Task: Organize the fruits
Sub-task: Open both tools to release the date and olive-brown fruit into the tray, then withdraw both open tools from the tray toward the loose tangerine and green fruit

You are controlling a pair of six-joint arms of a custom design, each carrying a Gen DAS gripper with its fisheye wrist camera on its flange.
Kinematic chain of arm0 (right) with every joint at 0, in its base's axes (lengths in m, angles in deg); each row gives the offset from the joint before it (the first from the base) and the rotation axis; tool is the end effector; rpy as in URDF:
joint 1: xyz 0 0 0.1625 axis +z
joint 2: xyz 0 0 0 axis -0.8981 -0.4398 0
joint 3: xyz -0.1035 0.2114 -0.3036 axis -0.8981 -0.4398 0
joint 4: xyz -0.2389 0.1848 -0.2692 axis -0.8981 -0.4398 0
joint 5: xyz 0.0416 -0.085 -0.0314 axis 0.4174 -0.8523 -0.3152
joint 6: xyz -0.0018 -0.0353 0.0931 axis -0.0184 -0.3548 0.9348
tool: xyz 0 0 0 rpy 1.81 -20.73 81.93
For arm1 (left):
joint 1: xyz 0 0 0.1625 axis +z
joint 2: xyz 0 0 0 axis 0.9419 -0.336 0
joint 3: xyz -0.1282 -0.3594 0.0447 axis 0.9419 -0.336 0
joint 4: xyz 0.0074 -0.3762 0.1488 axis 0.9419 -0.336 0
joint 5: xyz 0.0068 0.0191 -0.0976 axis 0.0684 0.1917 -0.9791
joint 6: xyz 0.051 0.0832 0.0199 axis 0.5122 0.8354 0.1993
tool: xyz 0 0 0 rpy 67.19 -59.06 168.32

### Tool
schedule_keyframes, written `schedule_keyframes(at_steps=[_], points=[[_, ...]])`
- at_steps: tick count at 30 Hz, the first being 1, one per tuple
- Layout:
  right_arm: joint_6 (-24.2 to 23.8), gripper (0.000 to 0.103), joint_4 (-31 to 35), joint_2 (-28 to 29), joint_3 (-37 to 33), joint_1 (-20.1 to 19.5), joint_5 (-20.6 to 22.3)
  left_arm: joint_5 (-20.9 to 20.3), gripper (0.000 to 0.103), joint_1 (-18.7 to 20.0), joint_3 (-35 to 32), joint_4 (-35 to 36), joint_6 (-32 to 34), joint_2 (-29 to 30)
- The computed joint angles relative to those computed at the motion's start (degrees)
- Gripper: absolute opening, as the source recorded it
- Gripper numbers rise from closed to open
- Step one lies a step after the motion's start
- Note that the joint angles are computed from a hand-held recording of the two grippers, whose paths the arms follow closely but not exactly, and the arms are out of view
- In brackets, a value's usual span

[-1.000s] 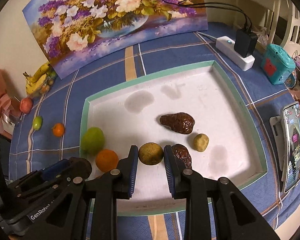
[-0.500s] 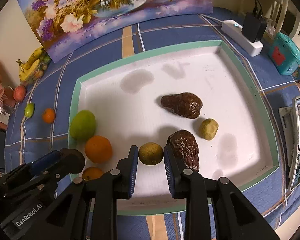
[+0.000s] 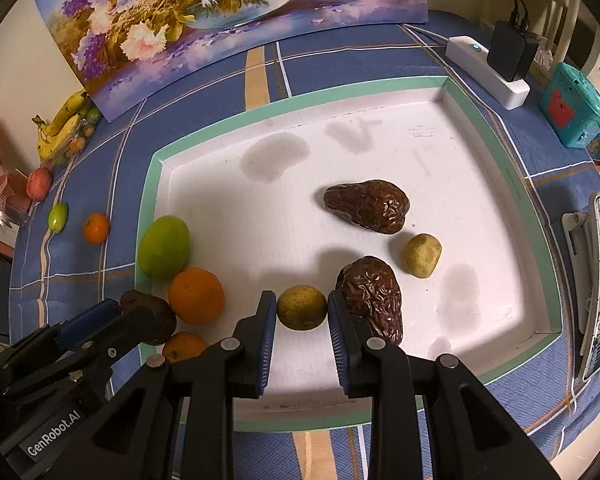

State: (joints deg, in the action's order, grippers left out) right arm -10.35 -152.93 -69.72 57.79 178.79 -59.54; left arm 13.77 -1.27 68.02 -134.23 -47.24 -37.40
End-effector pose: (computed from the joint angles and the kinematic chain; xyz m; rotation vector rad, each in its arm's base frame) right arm 0.3846 -0.6929 0.0119 -0.4959 -2.3289 0.7034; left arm -0.1056 -0.7701 0.2920 0.7425 2.5967 -0.0941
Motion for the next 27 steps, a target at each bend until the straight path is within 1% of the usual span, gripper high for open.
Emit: schedule_keyframes(at_steps=[7, 15, 18, 22, 24, 25, 26, 27], points=[[-0.34, 0.028, -0.28, -0.18, -0.06, 0.34, -0.4, -1.01, 0.047, 0.08, -0.8, -0.45, -0.19, -0.44], [-1.94, 0.028, -1.98, -0.18, -0.33, 1.14, -1.58, -1.61, 0.047, 0.59, -2.86, -0.98, -1.19, -0.34], [-2.16, 0.028, -2.1, -0.2, -0.39, 1.27, -1.69, -1.56, 0.047, 0.9, -3.85, -0.94, -1.91, 0.02], [-2.29, 0.028, -2.23, 0.0, -0.73, 1.34, -1.97, -0.52, 0.048, 1.2, -4.9, -0.79, -3.07, 0.51], [-2.06, 0.028, -2.02, -0.03, -0.7, 1.39, -2.12, 1.03, 0.06, 1.22, -4.97, -1.33, -3.8, 0.64], [-1.94, 0.028, -1.71, 0.1, -0.97, 1.39, -2.22, 2.47, 0.068, 1.19, -4.81, -1.93, -4.51, 0.68], [-1.83, 0.033, -1.52, 0.12, -1.01, 1.4, -2.35, 3.74, 0.074, 1.17, -4.87, -2.15, -5.05, 0.8], [-1.66, 0.038, -1.29, 0.14, -1.07, 1.42, -2.56, 4.9, 0.078, 1.16, -4.96, -2.18, -5.37, 0.92]])
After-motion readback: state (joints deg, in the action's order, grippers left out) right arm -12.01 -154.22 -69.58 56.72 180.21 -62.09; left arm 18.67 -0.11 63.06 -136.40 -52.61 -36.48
